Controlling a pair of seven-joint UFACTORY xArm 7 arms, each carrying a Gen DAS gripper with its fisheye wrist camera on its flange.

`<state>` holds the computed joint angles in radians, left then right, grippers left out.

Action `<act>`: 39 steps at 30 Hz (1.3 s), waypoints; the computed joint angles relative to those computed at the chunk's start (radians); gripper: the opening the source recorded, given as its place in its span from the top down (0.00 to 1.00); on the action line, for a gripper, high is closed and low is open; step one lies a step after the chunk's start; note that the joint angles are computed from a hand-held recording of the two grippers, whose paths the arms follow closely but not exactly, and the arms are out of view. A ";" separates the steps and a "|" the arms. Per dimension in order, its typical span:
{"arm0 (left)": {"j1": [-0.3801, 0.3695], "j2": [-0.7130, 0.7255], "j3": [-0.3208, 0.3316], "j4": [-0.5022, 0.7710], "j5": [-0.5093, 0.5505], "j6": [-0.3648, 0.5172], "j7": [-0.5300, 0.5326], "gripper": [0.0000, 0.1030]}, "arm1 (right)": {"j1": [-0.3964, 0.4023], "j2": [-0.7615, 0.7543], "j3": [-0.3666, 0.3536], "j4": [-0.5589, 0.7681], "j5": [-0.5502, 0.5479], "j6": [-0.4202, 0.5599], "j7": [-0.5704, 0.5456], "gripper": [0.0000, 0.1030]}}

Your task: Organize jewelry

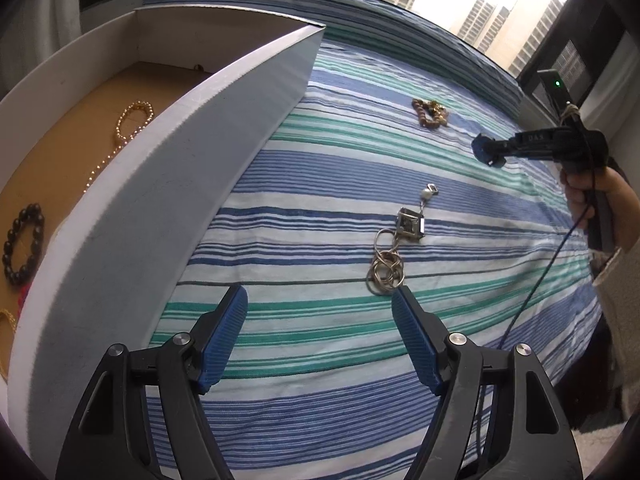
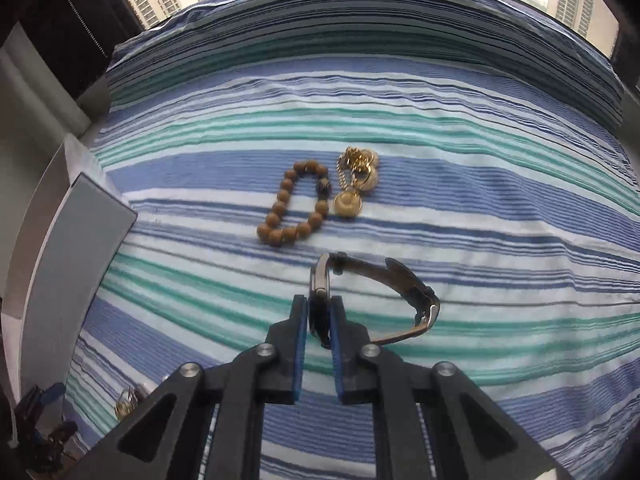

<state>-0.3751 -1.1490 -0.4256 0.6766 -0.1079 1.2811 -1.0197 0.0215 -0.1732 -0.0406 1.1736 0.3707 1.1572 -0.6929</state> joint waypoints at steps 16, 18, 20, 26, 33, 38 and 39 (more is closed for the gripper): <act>-0.048 0.085 0.010 0.023 -0.031 -0.024 0.044 0.19 | -0.056 -0.701 -0.192 -0.477 -0.043 0.133 -0.159 0.55; -0.048 0.120 0.012 0.030 -0.036 -0.042 0.054 0.19 | -0.075 -0.741 -0.213 -0.496 -0.051 0.137 -0.149 0.54; -0.046 0.167 0.005 0.053 -0.026 -0.051 0.066 0.19 | -0.091 -0.768 -0.236 -0.511 -0.049 0.160 -0.126 0.54; -0.032 0.284 -0.027 0.133 0.037 -0.010 0.065 0.19 | -0.105 -0.797 -0.261 -0.543 -0.028 0.202 -0.081 0.54; -0.041 0.327 -0.027 0.158 0.079 0.020 0.056 0.19 | -0.091 -0.816 -0.256 -0.551 -0.025 0.193 -0.084 0.54; -0.046 0.347 -0.031 0.170 0.100 0.049 0.050 0.19 | -0.089 -0.822 -0.256 -0.553 -0.032 0.199 -0.081 0.54; -0.047 0.350 -0.032 0.172 0.105 0.053 0.049 0.19 | -0.090 -0.822 -0.255 -0.554 -0.034 0.199 -0.081 0.54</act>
